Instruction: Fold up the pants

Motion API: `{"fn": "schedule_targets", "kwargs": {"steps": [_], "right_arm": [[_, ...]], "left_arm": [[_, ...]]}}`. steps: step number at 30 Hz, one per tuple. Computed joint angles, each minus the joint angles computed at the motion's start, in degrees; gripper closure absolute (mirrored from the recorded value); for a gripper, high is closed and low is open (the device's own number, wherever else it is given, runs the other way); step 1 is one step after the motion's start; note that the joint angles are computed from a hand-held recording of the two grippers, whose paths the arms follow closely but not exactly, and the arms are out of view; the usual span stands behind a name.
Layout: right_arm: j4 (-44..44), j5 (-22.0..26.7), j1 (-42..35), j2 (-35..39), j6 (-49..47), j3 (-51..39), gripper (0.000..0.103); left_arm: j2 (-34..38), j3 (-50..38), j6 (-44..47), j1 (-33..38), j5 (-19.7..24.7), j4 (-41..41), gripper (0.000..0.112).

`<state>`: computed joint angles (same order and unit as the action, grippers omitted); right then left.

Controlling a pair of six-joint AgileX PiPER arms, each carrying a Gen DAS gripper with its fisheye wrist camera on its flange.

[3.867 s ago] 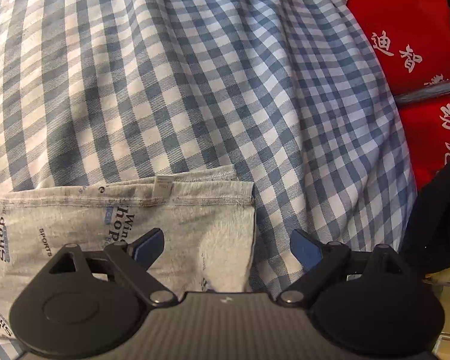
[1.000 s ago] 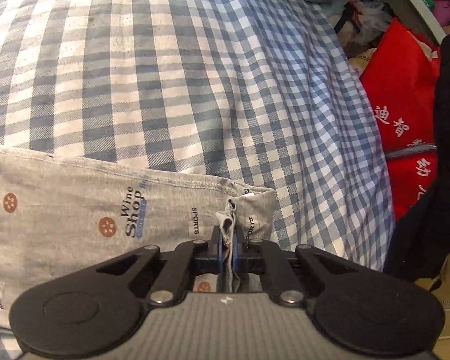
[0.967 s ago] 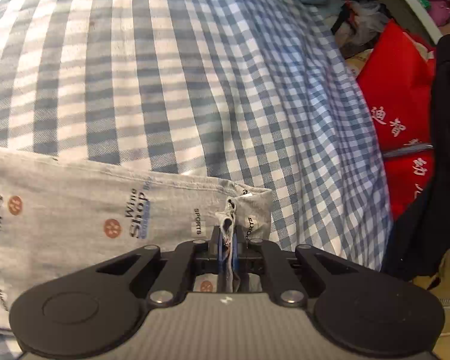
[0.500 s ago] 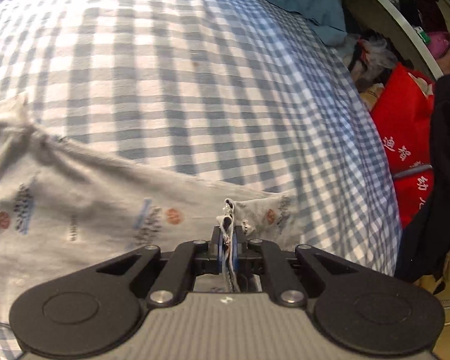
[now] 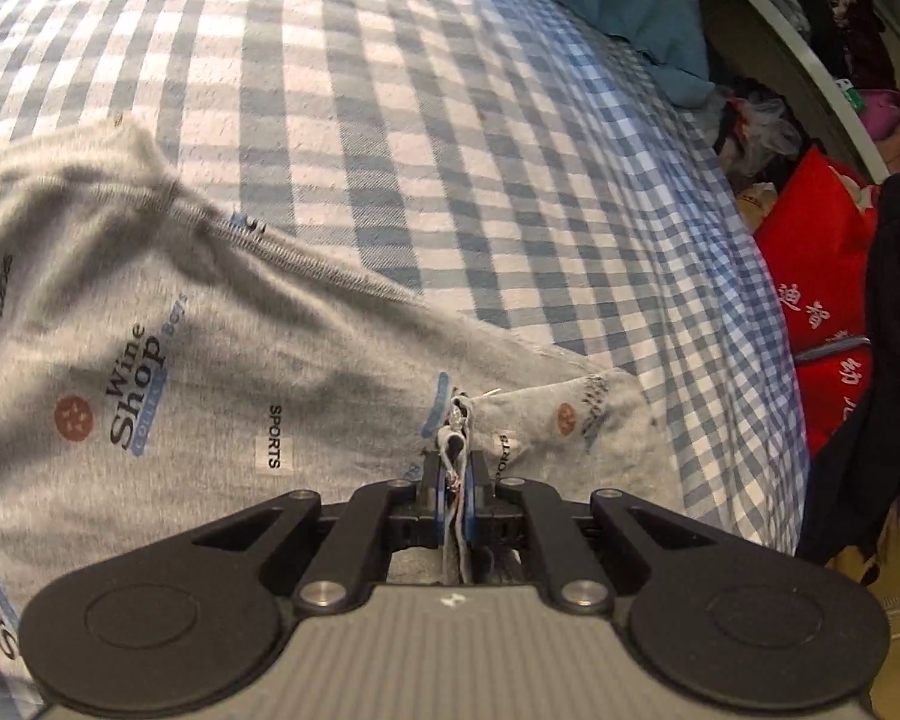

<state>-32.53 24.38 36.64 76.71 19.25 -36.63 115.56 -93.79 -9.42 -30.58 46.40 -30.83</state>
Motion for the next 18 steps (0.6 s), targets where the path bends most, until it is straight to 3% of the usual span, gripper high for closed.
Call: {"fn": "schedule_targets", "kwargs": {"steps": [5,10,18], "right_arm": [[-0.54,5.01,5.12,-0.69,4.37,-5.34,0.101],[2.65,4.60,9.00,3.35,3.04,-12.25,0.101],[13.56,3.28,13.20,15.20,-7.69,-24.64,0.101]], "left_arm": [[-4.43,0.33,5.73,3.77,3.99,-0.76,0.107],[-9.67,3.34,9.58,10.77,8.50,0.22,0.107],[-13.98,11.66,14.86,18.81,7.93,3.06,0.107]]}}
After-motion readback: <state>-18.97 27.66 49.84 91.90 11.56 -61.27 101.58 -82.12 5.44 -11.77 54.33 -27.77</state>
